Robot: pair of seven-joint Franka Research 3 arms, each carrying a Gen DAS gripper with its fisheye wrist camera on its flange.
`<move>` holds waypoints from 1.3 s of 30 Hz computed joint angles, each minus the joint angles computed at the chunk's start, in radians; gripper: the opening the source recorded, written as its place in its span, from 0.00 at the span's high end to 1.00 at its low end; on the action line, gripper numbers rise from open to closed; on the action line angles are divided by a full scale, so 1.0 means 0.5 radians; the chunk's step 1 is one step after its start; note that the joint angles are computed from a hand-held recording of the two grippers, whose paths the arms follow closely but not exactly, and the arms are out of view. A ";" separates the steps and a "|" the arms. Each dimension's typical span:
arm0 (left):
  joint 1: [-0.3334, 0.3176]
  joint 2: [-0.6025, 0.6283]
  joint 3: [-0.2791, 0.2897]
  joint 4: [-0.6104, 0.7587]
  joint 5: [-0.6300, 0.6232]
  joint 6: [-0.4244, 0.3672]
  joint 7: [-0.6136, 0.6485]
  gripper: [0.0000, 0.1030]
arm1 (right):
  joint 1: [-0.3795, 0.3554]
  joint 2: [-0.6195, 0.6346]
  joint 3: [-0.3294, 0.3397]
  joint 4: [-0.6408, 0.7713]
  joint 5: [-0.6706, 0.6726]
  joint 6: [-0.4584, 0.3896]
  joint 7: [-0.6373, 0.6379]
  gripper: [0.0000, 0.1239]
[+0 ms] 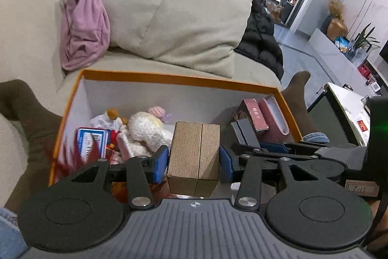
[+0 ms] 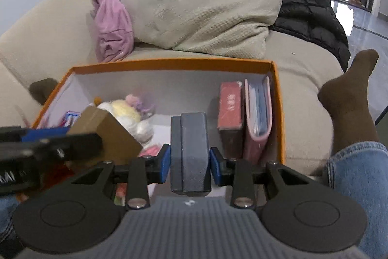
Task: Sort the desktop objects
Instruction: 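Lift both held boxes and carry them over the orange box, then lower the kraft box and grey box into the orange box and open both grippers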
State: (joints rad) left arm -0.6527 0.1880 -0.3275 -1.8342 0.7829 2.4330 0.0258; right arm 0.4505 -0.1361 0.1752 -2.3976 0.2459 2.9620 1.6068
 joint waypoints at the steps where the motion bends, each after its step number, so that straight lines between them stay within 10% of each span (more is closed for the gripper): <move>1: 0.008 0.015 0.002 0.007 -0.013 0.018 0.014 0.49 | 0.013 0.025 -0.011 0.019 0.026 0.001 -0.034 0.71; 13: 0.017 0.138 0.031 0.102 -0.189 0.023 0.138 0.49 | 0.118 -0.198 -0.129 -0.057 0.411 -0.265 -0.761 0.65; 19: -0.011 0.251 0.056 0.229 -0.238 -0.003 0.208 0.49 | 0.052 -0.156 -0.113 0.030 0.363 -0.633 -0.855 0.90; 39: -0.117 0.598 0.215 0.642 -0.259 -0.099 0.097 0.49 | 0.046 0.055 -0.098 0.094 0.639 -0.170 -1.013 0.99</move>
